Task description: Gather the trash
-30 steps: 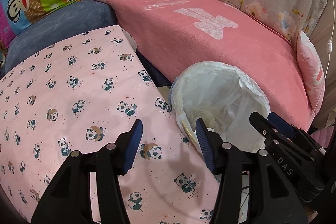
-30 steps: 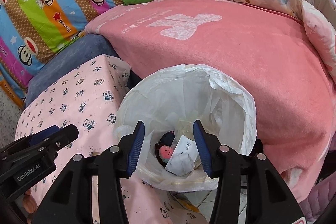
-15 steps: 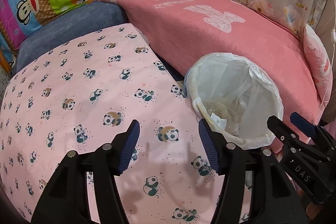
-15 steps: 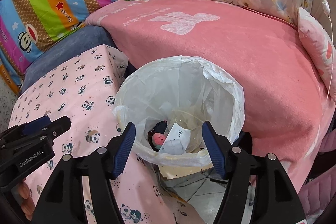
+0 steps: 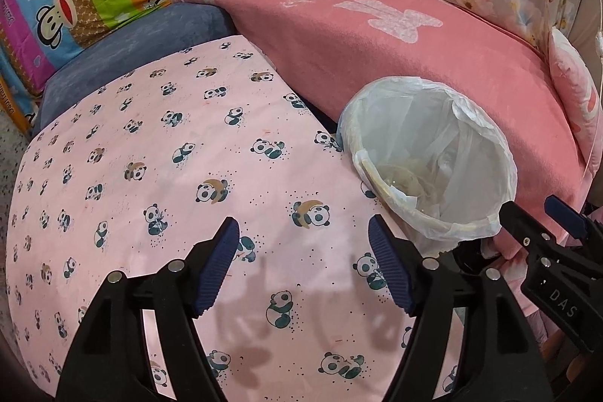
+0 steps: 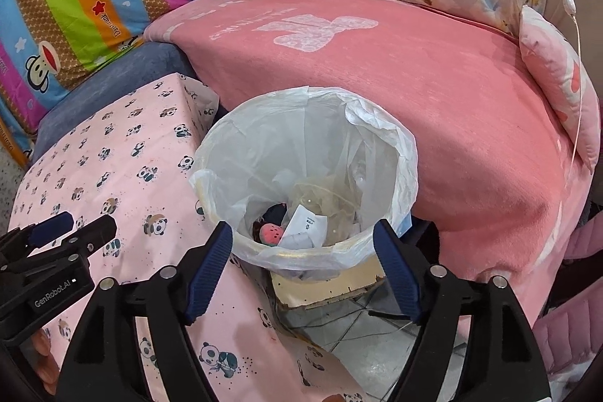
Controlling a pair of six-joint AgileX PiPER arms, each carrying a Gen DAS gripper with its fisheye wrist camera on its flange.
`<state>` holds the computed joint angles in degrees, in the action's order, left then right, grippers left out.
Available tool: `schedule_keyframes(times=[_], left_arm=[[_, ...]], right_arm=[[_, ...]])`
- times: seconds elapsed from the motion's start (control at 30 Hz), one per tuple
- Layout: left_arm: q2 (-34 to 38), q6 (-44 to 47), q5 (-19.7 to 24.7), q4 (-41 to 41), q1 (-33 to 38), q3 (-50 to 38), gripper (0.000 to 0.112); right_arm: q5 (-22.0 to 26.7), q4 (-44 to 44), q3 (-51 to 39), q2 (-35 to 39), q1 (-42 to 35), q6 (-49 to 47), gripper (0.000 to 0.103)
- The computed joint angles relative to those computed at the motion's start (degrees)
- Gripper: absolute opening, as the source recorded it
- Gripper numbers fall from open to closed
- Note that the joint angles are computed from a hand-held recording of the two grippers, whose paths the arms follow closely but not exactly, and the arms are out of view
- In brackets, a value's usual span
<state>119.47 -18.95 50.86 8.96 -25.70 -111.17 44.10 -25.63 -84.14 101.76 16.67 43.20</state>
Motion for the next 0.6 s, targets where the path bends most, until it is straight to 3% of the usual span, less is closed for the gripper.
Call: schedule_keyframes(times=[0.17,0.27,0.6], left_arm=[[-0.4,-1.29,-0.05,1.45,-0.6,1.02,0.078],[-0.73,-2.2,-0.22,2.43,-0.67,1.65,0.083],[-0.47,-4.79,0.57,5.74,-1.5,1.5,0.088]], right_arm=[[-0.09,-1.57,0.84,-0.58,0.77,1.02,0.085],[0.48,-1.64,0.63,-0.49,0.93,0.83,0.096],[1.95,-3.69,0.99,-0.65,1.78,2.07,0.096]])
